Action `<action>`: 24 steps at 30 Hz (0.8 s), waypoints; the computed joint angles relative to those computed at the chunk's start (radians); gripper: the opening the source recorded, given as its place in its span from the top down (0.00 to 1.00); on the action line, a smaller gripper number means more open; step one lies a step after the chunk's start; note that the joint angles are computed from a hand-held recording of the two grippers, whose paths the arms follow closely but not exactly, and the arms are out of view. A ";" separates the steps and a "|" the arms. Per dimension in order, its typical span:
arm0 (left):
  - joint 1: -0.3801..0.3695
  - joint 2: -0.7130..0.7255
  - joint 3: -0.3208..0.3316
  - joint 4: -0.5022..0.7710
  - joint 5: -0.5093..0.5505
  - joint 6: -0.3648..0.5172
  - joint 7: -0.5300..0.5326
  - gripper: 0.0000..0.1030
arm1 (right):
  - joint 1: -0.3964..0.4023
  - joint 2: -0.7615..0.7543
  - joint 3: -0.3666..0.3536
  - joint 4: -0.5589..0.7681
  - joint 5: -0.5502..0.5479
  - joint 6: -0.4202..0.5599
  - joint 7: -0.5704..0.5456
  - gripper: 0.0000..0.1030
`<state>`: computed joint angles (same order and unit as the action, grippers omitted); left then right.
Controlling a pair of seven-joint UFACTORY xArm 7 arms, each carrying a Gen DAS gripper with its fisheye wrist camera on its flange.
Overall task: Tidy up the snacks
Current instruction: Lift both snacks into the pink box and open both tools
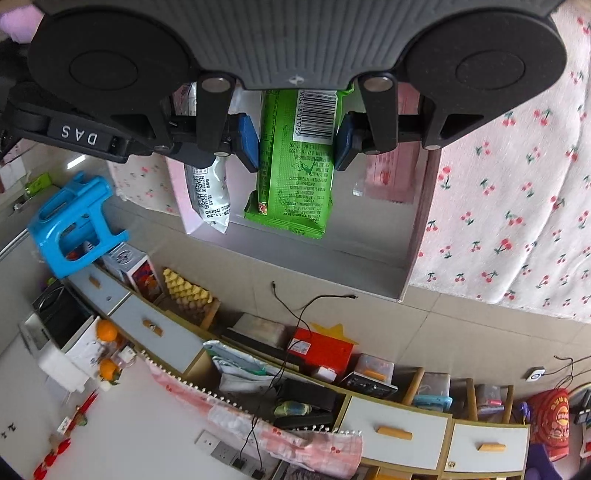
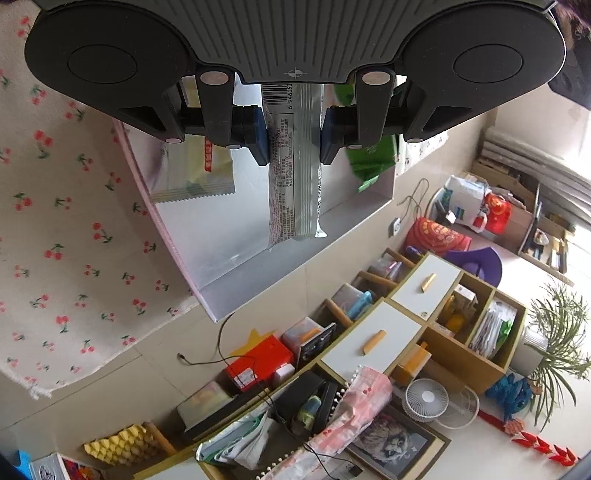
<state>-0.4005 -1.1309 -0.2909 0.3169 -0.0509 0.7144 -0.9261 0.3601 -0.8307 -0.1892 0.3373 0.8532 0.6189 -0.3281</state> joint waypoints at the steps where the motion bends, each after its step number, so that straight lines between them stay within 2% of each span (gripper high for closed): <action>1: 0.006 0.013 -0.002 0.003 0.004 -0.004 0.001 0.62 | 0.012 0.017 -0.003 0.001 0.011 -0.013 -0.010 0.72; 8: 0.033 0.074 -0.023 0.026 0.041 0.007 -0.001 0.62 | 0.039 0.076 -0.002 -0.001 0.037 -0.060 -0.063 0.71; 14: 0.043 0.072 -0.033 0.030 0.069 0.025 -0.010 0.60 | 0.039 0.079 -0.005 -0.009 0.059 -0.076 -0.097 0.69; 16: 0.055 0.065 -0.046 0.028 0.081 0.021 -0.025 0.55 | 0.030 0.076 -0.005 -0.009 0.058 -0.071 -0.091 0.65; 17: 0.055 0.058 -0.048 0.027 0.085 0.022 -0.029 0.45 | 0.023 0.072 -0.004 -0.008 0.058 -0.067 -0.082 0.59; 18: 0.052 0.051 -0.048 0.027 0.086 0.027 -0.032 0.42 | 0.019 0.064 -0.008 -0.009 0.060 -0.064 -0.079 0.56; 20: 0.050 0.052 -0.052 0.039 0.094 0.044 -0.032 0.39 | 0.009 0.048 -0.011 -0.008 0.056 -0.057 -0.075 0.48; 21: 0.046 0.052 -0.051 0.044 0.097 0.053 -0.026 0.35 | 0.001 0.043 -0.005 -0.008 0.050 -0.056 -0.063 0.46; 24: 0.041 0.039 -0.062 0.057 0.109 0.080 -0.020 0.29 | -0.026 0.012 0.006 -0.007 0.014 -0.033 -0.022 0.40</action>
<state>-0.3598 -1.0920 -0.3531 0.3739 0.0581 0.7943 -0.9457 0.3346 -0.8184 -0.1832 0.3298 0.8672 0.5860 -0.3497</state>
